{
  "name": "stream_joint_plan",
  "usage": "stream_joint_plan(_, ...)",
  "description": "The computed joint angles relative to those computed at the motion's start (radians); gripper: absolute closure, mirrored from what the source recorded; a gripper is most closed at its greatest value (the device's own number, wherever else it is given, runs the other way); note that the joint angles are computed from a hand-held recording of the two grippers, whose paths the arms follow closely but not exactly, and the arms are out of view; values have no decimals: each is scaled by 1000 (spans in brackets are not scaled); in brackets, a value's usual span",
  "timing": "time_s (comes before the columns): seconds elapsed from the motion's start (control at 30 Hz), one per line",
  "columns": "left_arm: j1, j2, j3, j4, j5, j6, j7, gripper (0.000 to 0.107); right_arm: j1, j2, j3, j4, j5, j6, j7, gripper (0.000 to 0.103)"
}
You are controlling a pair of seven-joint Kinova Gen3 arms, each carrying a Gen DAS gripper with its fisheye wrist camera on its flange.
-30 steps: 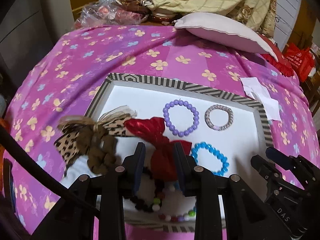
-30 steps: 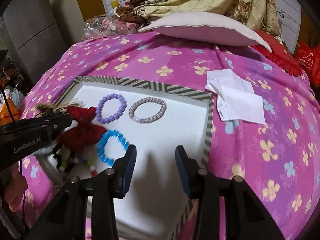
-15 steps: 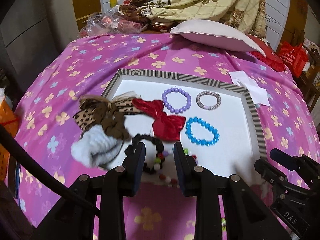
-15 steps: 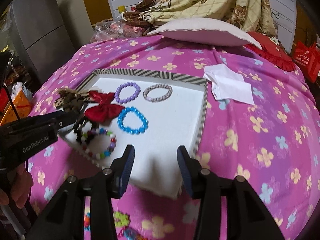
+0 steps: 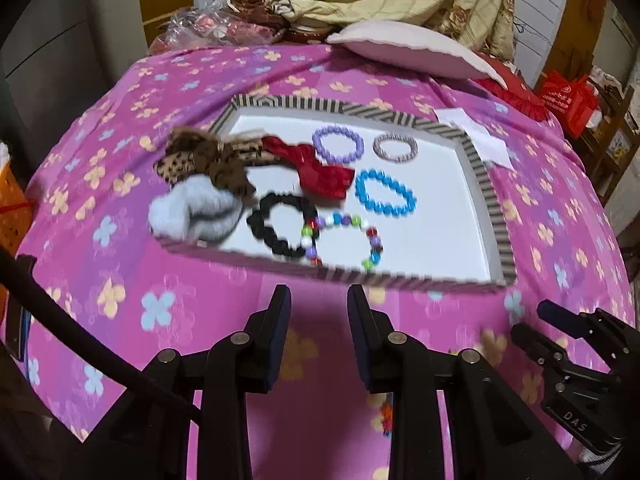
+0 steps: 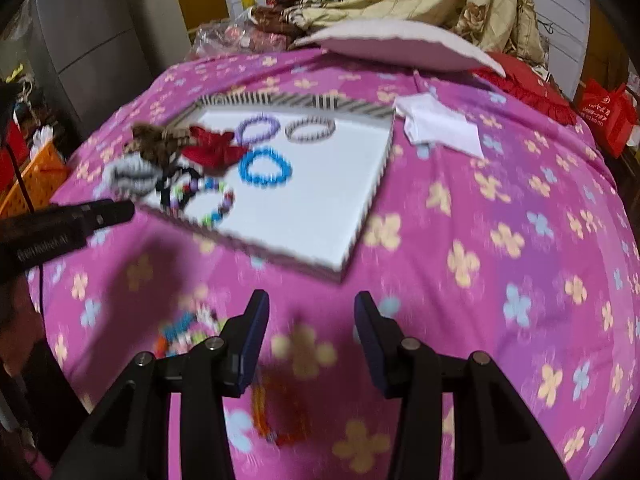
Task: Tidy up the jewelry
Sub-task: 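Withdraw both tools from the tray back over the remaining bracelets, then grasp the green bead bracelet with the left tool while the right tool grasps the orange bead bracelet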
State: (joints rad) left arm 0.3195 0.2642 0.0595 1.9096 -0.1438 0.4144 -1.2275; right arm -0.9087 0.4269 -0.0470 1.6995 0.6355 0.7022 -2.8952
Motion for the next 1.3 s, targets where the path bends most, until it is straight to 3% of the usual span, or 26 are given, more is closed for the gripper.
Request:
stream_joint_plan(0.37,-75,-8,50,67,127,0,-120,57,-35,-24,-17,107,-2,-47,-68,57)
stream_joint_plan(0.6,-94,4,73,79,190,14,-183,57,-50,-26,-25,108,19,-68,-83,57)
stream_joint_plan(0.8,-97,6,73,78,227,27,-203,57,-57,14,-37,61,12,-57,-13,57)
stream_joint_plan(0.9,-97,4,73,77,234,30,-208,57,-75,36,-21,35,18,-21,10,67)
stream_joint_plan(1.03,-111,12,91,68,268,39,-239,57,-80,32,-2,63,26,-49,-4,85)
stream_joint_plan(1.3,-97,53,104,33,305,69,-277,56,-63,-15,0,135,42,-62,-59,85)
